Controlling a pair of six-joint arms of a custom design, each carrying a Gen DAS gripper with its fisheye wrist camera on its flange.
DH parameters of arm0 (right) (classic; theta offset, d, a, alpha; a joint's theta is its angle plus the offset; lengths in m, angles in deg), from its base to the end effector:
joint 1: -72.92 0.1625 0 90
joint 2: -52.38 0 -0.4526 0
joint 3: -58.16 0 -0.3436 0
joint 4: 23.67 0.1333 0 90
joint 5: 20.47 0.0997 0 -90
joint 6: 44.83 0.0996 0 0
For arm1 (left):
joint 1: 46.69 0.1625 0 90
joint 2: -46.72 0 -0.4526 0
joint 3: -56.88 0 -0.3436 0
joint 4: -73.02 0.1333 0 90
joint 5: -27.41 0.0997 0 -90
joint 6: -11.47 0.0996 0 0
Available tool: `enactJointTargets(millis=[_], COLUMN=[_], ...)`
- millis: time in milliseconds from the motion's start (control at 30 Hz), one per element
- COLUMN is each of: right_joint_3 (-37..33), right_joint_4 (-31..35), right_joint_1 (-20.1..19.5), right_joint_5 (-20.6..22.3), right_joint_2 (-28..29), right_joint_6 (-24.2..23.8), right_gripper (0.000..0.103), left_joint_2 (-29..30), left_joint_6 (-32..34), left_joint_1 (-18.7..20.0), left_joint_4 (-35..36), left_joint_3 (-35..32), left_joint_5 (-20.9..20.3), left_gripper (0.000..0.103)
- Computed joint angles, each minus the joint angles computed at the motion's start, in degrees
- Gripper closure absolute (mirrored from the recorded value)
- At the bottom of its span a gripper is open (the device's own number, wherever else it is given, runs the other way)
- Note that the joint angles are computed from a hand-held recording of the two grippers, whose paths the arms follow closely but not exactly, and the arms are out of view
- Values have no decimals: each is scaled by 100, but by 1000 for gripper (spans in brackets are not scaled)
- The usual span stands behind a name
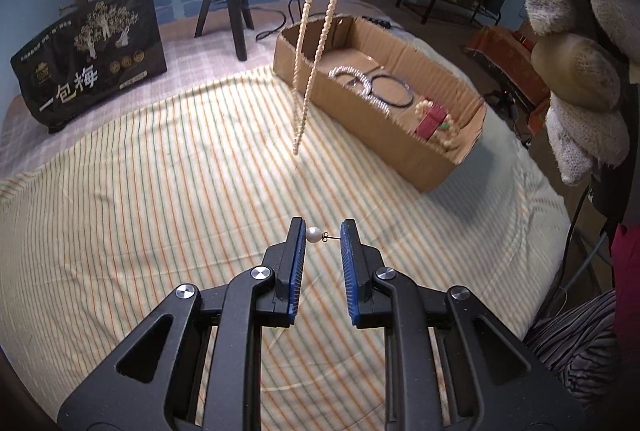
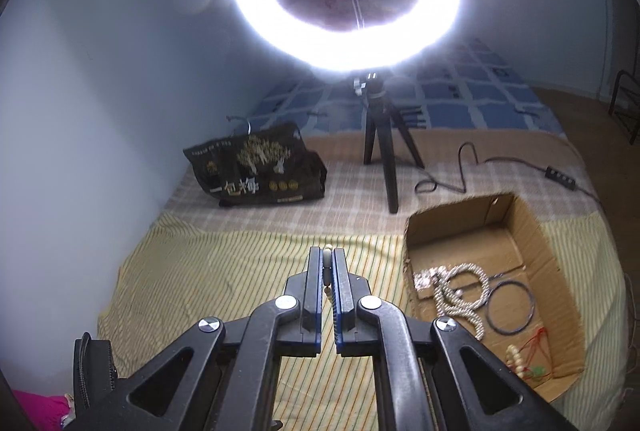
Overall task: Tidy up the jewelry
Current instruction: 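Lift the pearl strand and stud and carry both over the box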
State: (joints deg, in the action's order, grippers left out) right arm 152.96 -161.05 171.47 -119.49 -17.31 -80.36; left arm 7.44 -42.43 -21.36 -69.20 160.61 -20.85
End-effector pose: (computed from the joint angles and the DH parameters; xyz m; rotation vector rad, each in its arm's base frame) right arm 0.2052 -0.5736 0.3879 1.0315 -2.6661 0.4945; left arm -0.4390 -0.4287 0.0453 0.3374 2.4875 -0.6849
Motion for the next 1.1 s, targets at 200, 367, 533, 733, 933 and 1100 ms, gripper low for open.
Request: enactJointTargets(millis=[200,367,533,733,933,1100], right_joint_3=[-125,-271,-452,-597,-758,-966], right_joint_4=[-26,-29,26,21,-6,-7], right_joint_1=[-16,-76,-145,-268,-437,-557], right_joint_5=[94,234,393,331,167,84], right_joint_2=[-61,-144,-231,-280,-257,-136], right_joint_6=[-35,8,70,53,69,109], right_gripper=[102,102,102,102,102,102], left_joint_2=[63,158,285,521,795,1046], left_joint_6=[171,326,494,742,1034,1222], left_joint_1=[2,35,55,104,166,231], left_joint_4=[-139,-213,-247,-291,-372,-343], left_joint_3=[-219,-412,-609,-952,-1346,-1700], left_joint_5=[164,226,233,235,206,197], left_gripper=[86,86,86,86,86,86])
